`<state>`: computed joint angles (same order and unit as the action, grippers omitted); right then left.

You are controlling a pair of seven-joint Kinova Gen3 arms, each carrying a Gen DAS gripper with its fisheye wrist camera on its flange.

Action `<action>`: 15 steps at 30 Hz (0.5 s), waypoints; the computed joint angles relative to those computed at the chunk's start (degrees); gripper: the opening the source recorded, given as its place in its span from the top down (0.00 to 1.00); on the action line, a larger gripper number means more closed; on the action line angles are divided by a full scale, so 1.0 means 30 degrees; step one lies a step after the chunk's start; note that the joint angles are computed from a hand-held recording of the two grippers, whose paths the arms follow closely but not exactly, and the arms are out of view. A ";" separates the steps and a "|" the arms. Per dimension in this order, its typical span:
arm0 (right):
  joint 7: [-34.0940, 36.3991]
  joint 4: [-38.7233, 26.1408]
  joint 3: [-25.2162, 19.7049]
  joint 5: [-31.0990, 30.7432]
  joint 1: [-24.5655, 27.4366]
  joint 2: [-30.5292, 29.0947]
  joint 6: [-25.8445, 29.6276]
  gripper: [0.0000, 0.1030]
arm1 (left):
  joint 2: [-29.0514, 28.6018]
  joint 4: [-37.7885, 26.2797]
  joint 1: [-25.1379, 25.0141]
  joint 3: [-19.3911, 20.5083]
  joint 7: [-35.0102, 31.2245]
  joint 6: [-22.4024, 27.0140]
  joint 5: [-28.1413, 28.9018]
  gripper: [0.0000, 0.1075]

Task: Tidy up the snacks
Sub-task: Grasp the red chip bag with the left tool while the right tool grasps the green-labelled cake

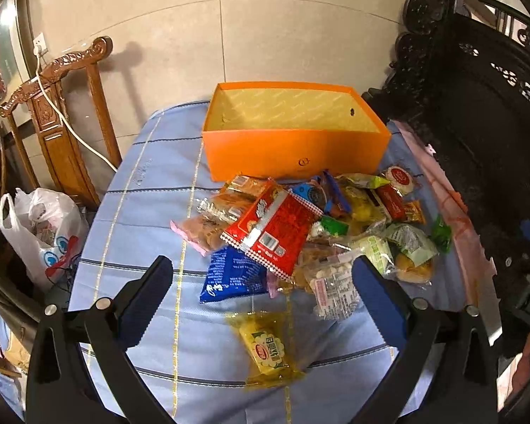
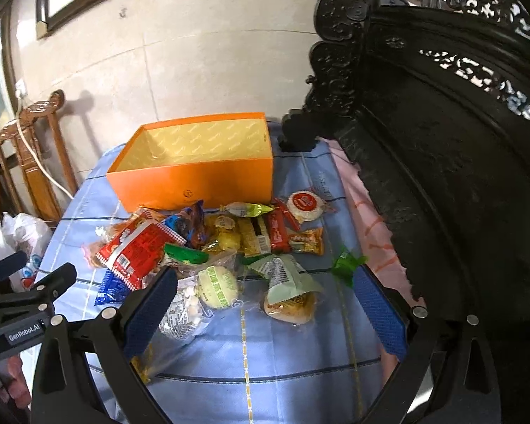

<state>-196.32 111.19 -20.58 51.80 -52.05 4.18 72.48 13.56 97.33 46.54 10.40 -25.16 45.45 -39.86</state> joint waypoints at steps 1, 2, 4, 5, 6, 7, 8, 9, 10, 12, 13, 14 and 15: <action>-0.0644 0.0576 -0.0135 0.0444 -0.0184 -0.0092 -0.0143 0.03 | -0.0129 0.0519 0.0018 -0.0016 0.0538 -0.0410 -0.0423 0.08; -0.1253 0.1146 -0.0409 0.0816 -0.0163 -0.0195 -0.0359 0.03 | -0.0135 0.0918 0.0284 -0.0243 0.1315 -0.0509 -0.0910 0.08; -0.2340 0.2325 -0.0348 0.1158 -0.0259 -0.0523 -0.1556 0.03 | 0.0150 0.1218 0.1002 -0.1052 0.2840 0.0184 -0.1468 0.08; -0.2417 0.2648 -0.0305 0.1035 -0.0034 -0.0604 -0.2307 0.03 | 0.0340 0.1241 0.0853 -0.0925 0.3278 0.0567 -0.1617 0.08; -0.2202 0.2901 -0.0337 0.0795 0.0336 -0.0588 -0.3073 0.03 | 0.0507 0.1278 0.0477 -0.0622 0.3519 0.0925 -0.1692 0.08; -0.2132 0.3116 -0.0190 0.0614 0.0351 -0.0508 -0.3528 0.03 | 0.0656 0.1364 0.0413 -0.0674 0.3757 0.1214 -0.1774 0.08; -0.1993 0.3288 -0.0178 0.0364 0.0455 -0.0413 -0.3915 0.03 | 0.0865 0.1491 0.0333 -0.0732 0.3846 0.1547 -0.1859 0.08; -0.1866 0.3502 -0.0149 0.0298 0.0532 -0.0341 -0.4299 0.03 | 0.1000 0.1637 0.0214 -0.0735 0.3758 0.1671 -0.1901 0.08; -0.1573 0.3627 -0.0130 0.0145 0.0553 -0.0175 -0.4503 0.03 | 0.1270 0.1769 0.0142 -0.0778 0.3699 0.1854 -0.2013 0.08; -0.1425 0.3750 -0.0506 0.0121 0.0995 0.0563 -0.4707 0.03 | 0.1428 0.2238 -0.0114 -0.0864 0.3697 0.1301 -0.2153 0.08; -0.1817 0.3958 -0.0195 0.0496 0.0832 0.0782 -0.5174 0.03 | 0.1503 0.2369 -0.0282 -0.0882 0.3593 0.0950 -0.2099 0.08; -0.2519 0.4190 0.0471 0.1182 0.0552 0.0969 -0.5942 0.03 | 0.1642 0.2464 -0.0386 -0.0958 0.3598 0.0578 -0.2149 0.08; -0.3296 0.4428 0.1356 0.1874 -0.0030 0.1060 -0.6526 0.03 | 0.1758 0.2508 -0.0426 -0.1035 0.3590 0.0248 -0.2225 0.08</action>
<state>-206.20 124.48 -16.51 57.42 -52.15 7.36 52.90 18.83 104.85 45.26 7.29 -14.39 46.20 -46.54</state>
